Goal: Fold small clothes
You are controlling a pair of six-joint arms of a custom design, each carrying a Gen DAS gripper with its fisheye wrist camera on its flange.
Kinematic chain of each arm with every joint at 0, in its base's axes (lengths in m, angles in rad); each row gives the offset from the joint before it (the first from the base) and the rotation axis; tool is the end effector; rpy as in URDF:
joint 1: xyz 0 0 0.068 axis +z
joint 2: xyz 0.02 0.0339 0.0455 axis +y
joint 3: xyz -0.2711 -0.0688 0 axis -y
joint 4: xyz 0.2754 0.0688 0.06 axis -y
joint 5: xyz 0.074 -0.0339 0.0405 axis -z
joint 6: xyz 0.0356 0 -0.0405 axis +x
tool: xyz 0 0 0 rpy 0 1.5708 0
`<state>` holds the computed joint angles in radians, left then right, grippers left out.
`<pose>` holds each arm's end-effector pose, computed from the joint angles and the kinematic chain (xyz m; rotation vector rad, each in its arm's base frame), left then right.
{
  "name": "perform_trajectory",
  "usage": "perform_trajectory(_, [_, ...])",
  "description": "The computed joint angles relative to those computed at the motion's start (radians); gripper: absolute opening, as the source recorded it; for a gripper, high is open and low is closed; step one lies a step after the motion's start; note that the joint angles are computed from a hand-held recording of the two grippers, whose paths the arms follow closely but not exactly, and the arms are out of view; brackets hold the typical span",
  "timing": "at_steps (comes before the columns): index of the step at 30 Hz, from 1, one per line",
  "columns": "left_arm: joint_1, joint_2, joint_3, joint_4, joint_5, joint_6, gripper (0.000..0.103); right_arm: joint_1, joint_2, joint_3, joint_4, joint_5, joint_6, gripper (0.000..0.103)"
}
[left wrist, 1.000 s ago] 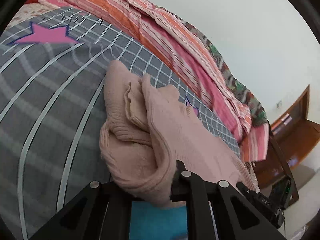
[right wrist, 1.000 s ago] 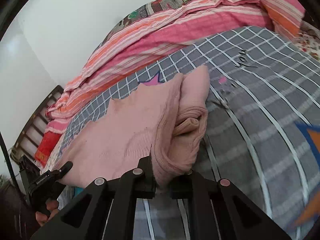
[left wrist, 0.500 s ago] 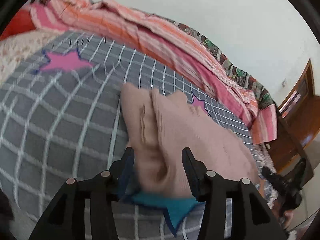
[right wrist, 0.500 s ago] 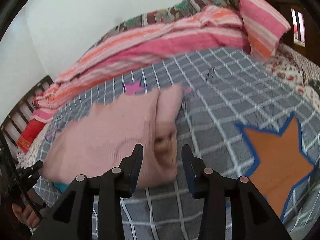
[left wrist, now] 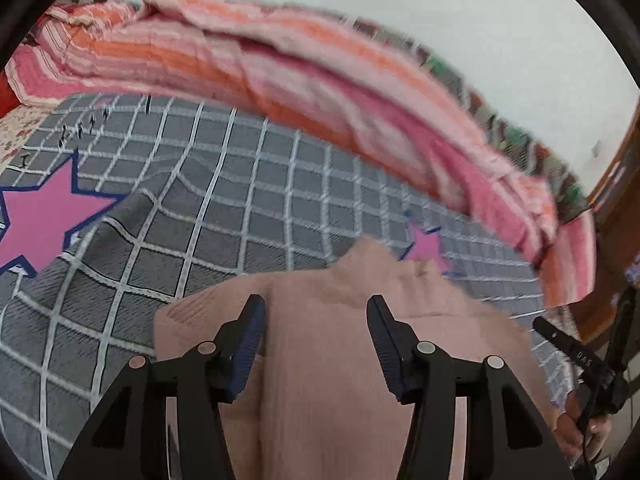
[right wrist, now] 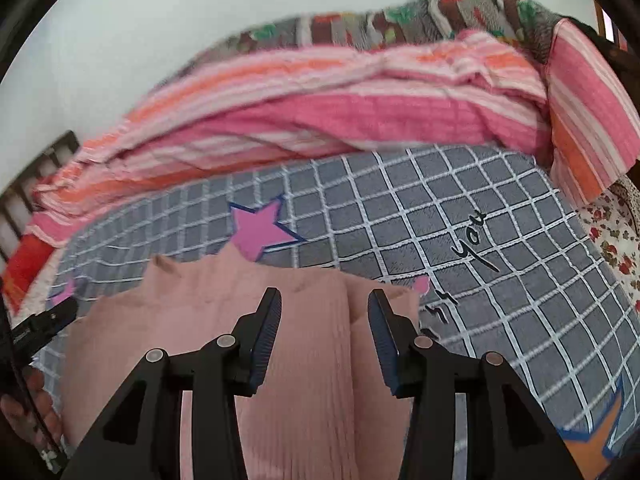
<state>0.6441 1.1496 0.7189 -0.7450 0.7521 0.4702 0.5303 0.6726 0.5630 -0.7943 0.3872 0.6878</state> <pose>0.1929 0.1144 0.2082 -0.0192 2.3750 -0.5429 0.1400 0.0665 0.2279 0.3486 2.3618 0.0890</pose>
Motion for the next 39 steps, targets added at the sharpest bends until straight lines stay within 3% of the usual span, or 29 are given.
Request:
perform_trajectory(3, [-0.025, 0.031, -0.037, 0.067, -0.059, 0.004, 0.047, -0.053, 0.086, -0.034, 0.064, -0.059, -0.031, 0.044])
perform_trajectory(4, [-0.025, 0.027, -0.051, 0.086, -0.065, 0.004, 0.042, -0.058, 0.106, -0.044, 0.076, -0.066, -0.032, 0.044])
perform_trajectory(6, [-0.024, -0.001, -0.074, 0.116, -0.076, -0.003, 0.026, -0.064, 0.134, -0.063, 0.107, -0.079, -0.041, 0.043])
perform_trajectory(7, [-0.013, -0.002, -0.072, 0.107, -0.059, 0.012, 0.006, -0.055, 0.139, -0.067, 0.117, -0.068, -0.045, 0.037])
perform_trajectory(8, [-0.005, 0.004, -0.064, 0.090, -0.039, 0.019, 0.007, -0.048, 0.137, -0.069, 0.127, -0.062, -0.054, 0.028])
perform_trajectory(9, [0.013, -0.001, -0.064, 0.088, -0.011, 0.018, 0.007, -0.051, 0.124, -0.076, 0.148, -0.080, -0.073, 0.005])
perform_trajectory(14, [0.104, -0.043, -0.059, 0.104, 0.106, 0.015, 0.007, -0.044, 0.015, -0.092, 0.196, -0.084, -0.092, 0.005])
perform_trajectory(18, [0.062, -0.028, -0.061, 0.146, 0.037, -0.033, 0.007, -0.074, 0.075, -0.095, 0.240, -0.085, -0.095, 0.005])
perform_trajectory(22, [-0.030, -0.028, -0.092, 0.200, -0.095, -0.068, 0.007, -0.087, 0.165, -0.093, 0.251, -0.080, -0.077, 0.005])
perform_trajectory(24, [-0.043, -0.011, -0.089, 0.192, -0.126, -0.065, 0.009, -0.075, 0.161, -0.091, 0.237, -0.061, -0.068, 0.007])
perform_trajectory(27, [0.001, -0.029, -0.085, 0.176, -0.076, -0.058, 0.013, -0.039, 0.149, -0.081, 0.201, -0.024, -0.047, 0.011])
perform_trajectory(28, [0.021, -0.047, -0.089, 0.186, -0.057, -0.070, 0.021, -0.008, 0.147, -0.068, 0.179, 0.015, -0.030, 0.014])
perform_trajectory(29, [0.045, -0.059, -0.092, 0.192, -0.031, -0.073, 0.037, 0.059, 0.136, -0.049, 0.140, 0.091, 0.009, 0.017])
perform_trajectory(31, [0.088, -0.063, -0.091, 0.202, 0.023, -0.082, 0.057, 0.155, 0.110, -0.036, 0.115, 0.161, 0.041, 0.035])
perform_trajectory(34, [0.148, -0.033, -0.069, 0.188, 0.105, -0.076, 0.059, 0.331, 0.119, 0.010, 0.091, 0.227, 0.105, 0.047])
perform_trajectory(39, [0.167, 0.022, -0.033, 0.148, 0.138, -0.058, 0.059, 0.492, 0.317, 0.100, 0.154, 0.155, 0.173, 0.049])
